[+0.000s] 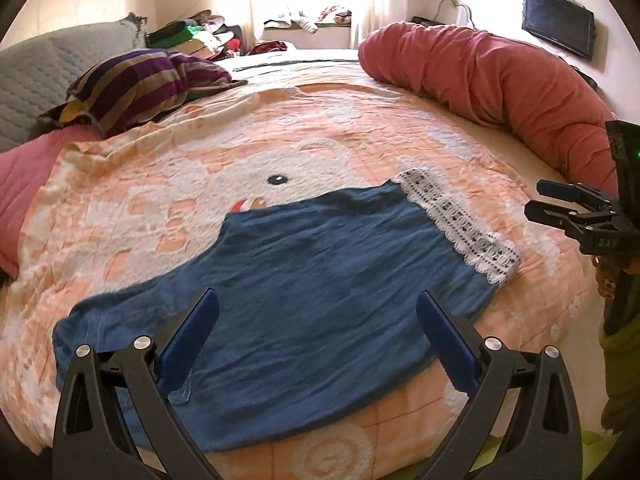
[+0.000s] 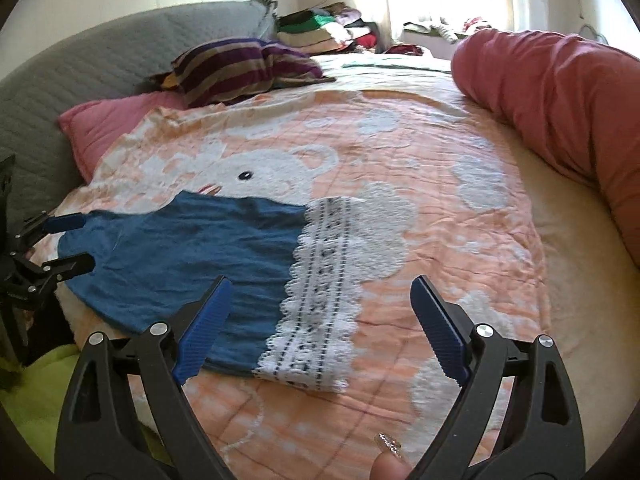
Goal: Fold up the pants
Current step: 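Lower the right tool onto the lace hem and grasp it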
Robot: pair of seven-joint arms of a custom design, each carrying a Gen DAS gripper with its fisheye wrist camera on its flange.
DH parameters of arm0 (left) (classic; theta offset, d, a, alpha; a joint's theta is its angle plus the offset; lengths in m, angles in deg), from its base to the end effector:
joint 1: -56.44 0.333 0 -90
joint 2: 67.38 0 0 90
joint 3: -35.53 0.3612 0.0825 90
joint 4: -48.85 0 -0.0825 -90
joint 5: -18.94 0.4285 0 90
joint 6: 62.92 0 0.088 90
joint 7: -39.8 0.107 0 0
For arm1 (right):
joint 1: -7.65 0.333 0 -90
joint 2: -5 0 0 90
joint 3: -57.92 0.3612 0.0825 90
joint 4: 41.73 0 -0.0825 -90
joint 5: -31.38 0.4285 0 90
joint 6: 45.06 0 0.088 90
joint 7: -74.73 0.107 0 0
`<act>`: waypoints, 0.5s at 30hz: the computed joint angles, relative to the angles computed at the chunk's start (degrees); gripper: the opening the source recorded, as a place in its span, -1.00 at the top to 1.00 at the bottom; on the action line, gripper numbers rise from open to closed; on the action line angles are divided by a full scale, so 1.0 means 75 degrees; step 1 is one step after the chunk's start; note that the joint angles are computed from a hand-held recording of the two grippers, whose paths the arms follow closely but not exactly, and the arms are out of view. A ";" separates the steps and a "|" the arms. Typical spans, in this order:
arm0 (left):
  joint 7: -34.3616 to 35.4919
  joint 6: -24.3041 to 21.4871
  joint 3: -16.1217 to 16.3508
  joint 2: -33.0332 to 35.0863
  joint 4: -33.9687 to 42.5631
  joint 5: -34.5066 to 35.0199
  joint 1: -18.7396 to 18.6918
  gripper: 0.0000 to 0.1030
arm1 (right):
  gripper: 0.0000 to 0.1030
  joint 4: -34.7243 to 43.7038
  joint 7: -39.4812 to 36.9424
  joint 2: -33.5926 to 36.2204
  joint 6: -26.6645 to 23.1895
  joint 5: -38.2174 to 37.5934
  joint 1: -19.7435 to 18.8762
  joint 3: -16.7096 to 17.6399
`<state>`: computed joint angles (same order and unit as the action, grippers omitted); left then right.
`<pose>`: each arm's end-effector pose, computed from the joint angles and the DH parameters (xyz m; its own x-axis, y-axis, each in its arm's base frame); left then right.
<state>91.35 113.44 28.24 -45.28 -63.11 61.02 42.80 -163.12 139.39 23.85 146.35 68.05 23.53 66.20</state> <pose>0.6378 -0.2934 0.3675 -0.3635 -0.9312 -0.0260 -0.6711 0.2811 -0.6860 0.6254 0.2034 0.3585 0.1983 -0.9738 -0.1109 -0.6619 -0.0496 -0.7479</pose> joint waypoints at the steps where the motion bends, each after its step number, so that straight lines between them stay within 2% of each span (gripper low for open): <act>1: 0.0115 -0.0097 -0.0108 0.0050 0.0087 -0.0062 0.0046 -0.91 | -0.65 -0.0036 0.0013 -0.0024 0.0047 0.0031 0.0032 -0.0053; 3: 0.0411 -0.0307 -0.0338 0.0207 0.0345 -0.0235 0.0134 -0.91 | -0.65 -0.0082 0.0040 -0.0047 0.0111 0.0088 0.0086 -0.0145; 9: 0.0971 -0.0703 -0.0544 0.0594 0.0973 -0.0578 0.0077 -0.91 | -0.65 -0.0155 0.0284 0.0058 0.0159 -0.0294 -0.0700 0.0624; 14: 0.1376 -0.0934 -0.0756 0.0859 0.1360 -0.1023 0.0133 -0.91 | -0.65 -0.0118 0.0444 0.0216 0.0088 -0.0576 -0.1044 0.0991; 15: 0.1431 -0.0968 -0.0756 0.0902 0.1425 -0.1074 0.0115 -0.91 | -0.65 -0.0107 0.0478 0.0265 0.0069 -0.0659 -0.1228 0.1178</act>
<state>102.08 106.19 22.57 -38.52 -52.42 52.96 43.67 -163.92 142.98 25.84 146.87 63.11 14.32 75.03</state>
